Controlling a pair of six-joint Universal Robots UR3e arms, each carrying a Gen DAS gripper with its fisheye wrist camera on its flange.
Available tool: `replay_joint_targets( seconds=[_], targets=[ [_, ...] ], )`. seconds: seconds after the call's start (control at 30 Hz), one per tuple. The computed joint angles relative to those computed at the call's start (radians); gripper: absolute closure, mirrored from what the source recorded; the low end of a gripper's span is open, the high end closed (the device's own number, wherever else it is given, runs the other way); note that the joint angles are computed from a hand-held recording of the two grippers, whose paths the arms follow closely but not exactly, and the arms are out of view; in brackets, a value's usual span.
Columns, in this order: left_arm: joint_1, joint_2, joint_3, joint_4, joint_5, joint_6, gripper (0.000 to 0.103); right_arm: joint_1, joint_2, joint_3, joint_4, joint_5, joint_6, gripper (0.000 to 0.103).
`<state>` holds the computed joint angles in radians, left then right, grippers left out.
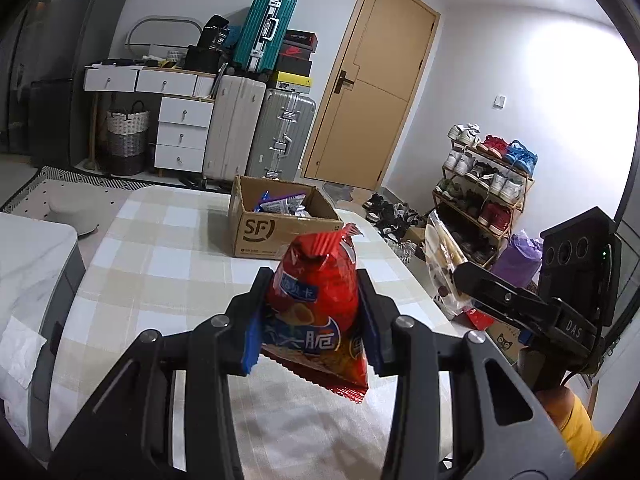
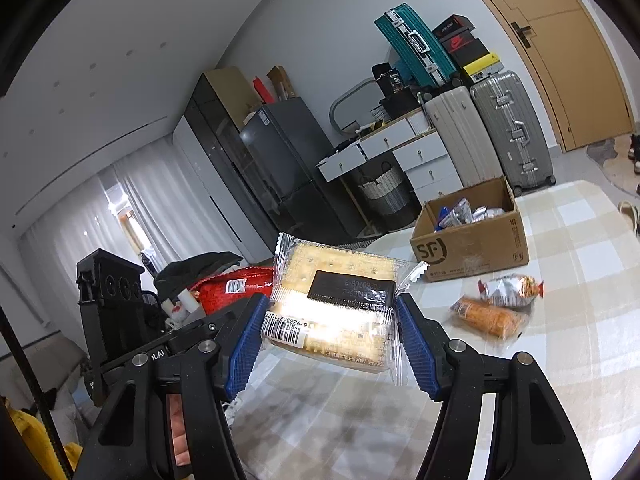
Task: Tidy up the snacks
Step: 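Lift both snacks and carry them over the cardboard box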
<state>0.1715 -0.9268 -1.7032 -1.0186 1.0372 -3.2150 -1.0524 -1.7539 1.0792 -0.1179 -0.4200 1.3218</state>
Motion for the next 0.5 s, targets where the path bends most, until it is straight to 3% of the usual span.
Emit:
replay_joint_targets(
  seconds=[0.1,0.2,0.43,0.5],
  targets=[
    [0.022,-0.032,0.052,-0.029,-0.028,0.022,0.066,0.058,0.021,-0.019,-0.125,0.037,0.109,0.038],
    [0.022,-0.123,0.114,-0.003,-0.027,0.040,0.066,0.133,0.054,-0.040,-0.332,0.069,0.301,0.038],
    [-0.030,-0.431,0.421,-0.008,0.027,0.049,0.066,0.326,0.218,-0.105,-1.102,0.034,0.938,0.038],
    [-0.066,-0.541,0.547,-0.021,0.068,0.044,0.066,0.369,0.295,-0.174,-1.249,-0.004,1.067,0.038]
  ],
)
